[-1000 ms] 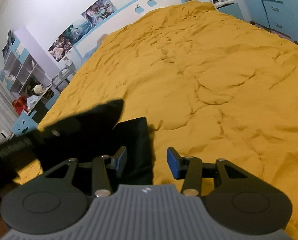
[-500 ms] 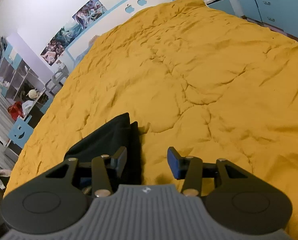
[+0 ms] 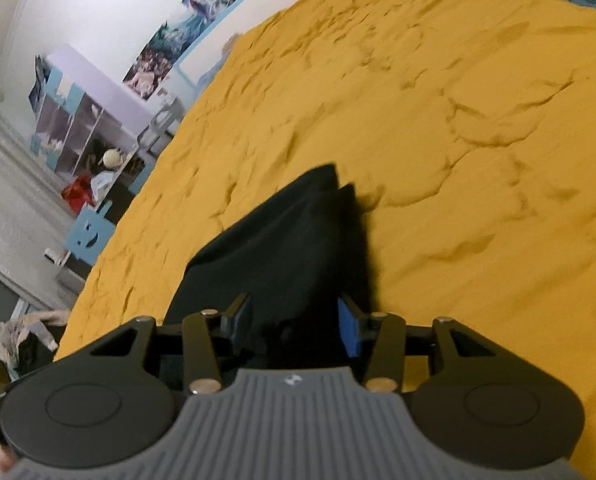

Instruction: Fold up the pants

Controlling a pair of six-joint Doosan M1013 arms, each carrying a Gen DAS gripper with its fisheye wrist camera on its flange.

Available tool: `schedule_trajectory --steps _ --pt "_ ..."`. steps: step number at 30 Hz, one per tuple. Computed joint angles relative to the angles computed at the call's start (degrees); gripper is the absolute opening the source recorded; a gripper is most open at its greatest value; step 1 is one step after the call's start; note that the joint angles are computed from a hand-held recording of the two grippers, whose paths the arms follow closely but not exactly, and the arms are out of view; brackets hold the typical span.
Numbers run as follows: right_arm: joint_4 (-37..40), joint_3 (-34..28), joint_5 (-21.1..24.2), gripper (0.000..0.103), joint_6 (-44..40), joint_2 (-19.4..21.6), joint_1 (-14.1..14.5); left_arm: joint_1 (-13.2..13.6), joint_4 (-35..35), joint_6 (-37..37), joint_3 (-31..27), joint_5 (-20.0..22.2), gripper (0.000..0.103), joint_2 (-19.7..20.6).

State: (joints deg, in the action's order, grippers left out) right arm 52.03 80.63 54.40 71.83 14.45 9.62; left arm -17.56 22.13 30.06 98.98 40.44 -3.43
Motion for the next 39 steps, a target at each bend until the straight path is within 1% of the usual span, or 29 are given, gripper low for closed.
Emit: schedule_trajectory --steps 1,2,3,5,6,7,8,9,10,11,12,13,15,16,17,18,19,20,21,23,24,26,28,30,31,33,36,38,39 --pt "-0.45 0.08 -0.36 0.042 0.21 0.05 0.33 0.33 -1.91 0.92 -0.05 -0.13 0.057 0.24" --pt "-0.95 0.09 -0.7 0.037 0.69 0.17 0.64 0.49 -3.51 1.41 0.04 -0.15 0.057 0.33" --pt "-1.16 0.15 -1.01 0.021 1.11 0.25 0.83 0.51 -4.24 1.2 0.24 -0.02 0.057 0.29" --pt "0.34 0.14 -0.36 0.008 1.68 0.3 0.38 0.77 -5.41 2.26 -0.08 0.07 0.057 0.37" --pt "3.64 0.33 0.74 0.007 0.72 0.31 -0.44 0.77 -5.85 2.98 0.09 -0.47 0.057 0.13" --pt "7.25 0.73 1.87 0.007 -0.46 0.16 -1.41 0.74 -6.31 3.87 0.28 -0.88 0.057 -0.08" --pt "8.57 0.91 2.47 0.007 -1.02 -0.06 -2.06 0.79 -7.15 5.18 0.39 -1.12 0.057 -0.09" --pt "7.6 0.85 2.71 0.007 -0.62 -0.2 -2.3 0.68 -8.15 6.87 0.47 -0.99 0.057 -0.05" --pt "4.53 0.45 2.94 0.008 0.82 -0.16 -2.24 0.48 -8.57 8.29 0.39 -0.55 0.057 0.19" --pt "-0.11 -0.33 3.63 0.015 2.6 0.1 -1.83 0.11 -8.38 9.44 0.25 0.4 0.058 0.34" --pt "-5.42 -1.28 4.67 0.026 3.79 0.37 -1.13 -0.18 -8.66 11.31 -0.12 1.85 0.058 0.62" --pt "-10.6 -2.01 5.11 0.027 4.3 0.41 -0.28 -0.32 -9.4 13.27 -0.58 3.19 0.059 0.88" --pt "-13.93 -2.24 4.23 0.029 3.93 -0.17 0.43 -0.33 -10.94 16.0 -0.97 4.52 0.059 0.63" --pt "-15.04 -2.01 2.48 0.03 3.83 -0.78 0.75 0.05 -12.38 17.65 -1.25 4.92 0.059 0.65" --pt "-16.64 -1.6 -0.15 0.032 3.25 -1.58 1.27 0.28 -13.42 18.91 -1.67 5.64 0.059 0.63" --pt "-17.83 -0.96 -3.21 0.032 1.98 -2.43 1.85 0.57 -14.11 19.98 -2.03 6.29 0.059 0.5" --pt "-17.85 -0.1 -6.64 0.032 0.02 -3.32 2.43 0.88 -14.49 21.28 -2.46 6.6 0.059 0.49" --pt "-15.96 0.66 -9.05 0.032 -2.58 -3.92 2.74 0.99 -13.8 22.06 -2.96 6.96 0.059 0.49" --pt "-11.66 1.6 -10.89 0.032 -7.06 -4.46 2.96 0.98 -11.56 22.25 -3.63 7.3 0.059 0.56" --pt "-5.33 2.61 -11.9 0.032 -14.73 -4.66 3.74 1.1 -7.19 22.36 -4.76 6.94 0.059 1.1" --pt "-4.41 2.96 -12.47 0.032 -17.17 -4.67 4.43 1.44 -5.58 23.41 -5.76 6.96 0.059 1.74" --pt "-4.3 3.58 -13.85 0.032 -21.36 -4.47 6.48 2.63 -5.63 26.84 -7.18 5.81 0.06 2.96" --pt "-3.39 3.86 -13.89 0.032 -23.94 -3.99 7.76 4.59 -8.91 31.49 -8.94 4.86 0.06 4.84" --pt "-2.8 3.81 -13.67 0.032 -25.29 -3.45 8.9 6.78 -14.07 35.58 -10.83 5.1 0.06 7.06" --pt "-2.71 3.85 -13.69 0.032 -26.0 -3.32 9.42 7.59 -16.67 37.57 -11.4 5.57 0.06 7.86" --pt "-2.58 3.79 -13.77 0.032 -27.94 -3.05 10.27 8.78 -20.39 40.41 -13.32 9.0 0.061 10.12" --pt "-1.22 3.66 -13.17 0.032 -30.74 -2.33 10.92 9.88 -24.54 42.34 -13.22 8.81 0.061 11.07" --pt "-1.51 3.42 -12.05 0.032 -31.0 -1.94 11.11 11.47 -30.09 44.06 -13.21 7.97 0.061 11.59" --pt "-2.91 2.48 -10.63 0.033 -29.99 -1.18 11.28 12.46 -33.47 45.2 -13.31 7.91 0.058 11.95"
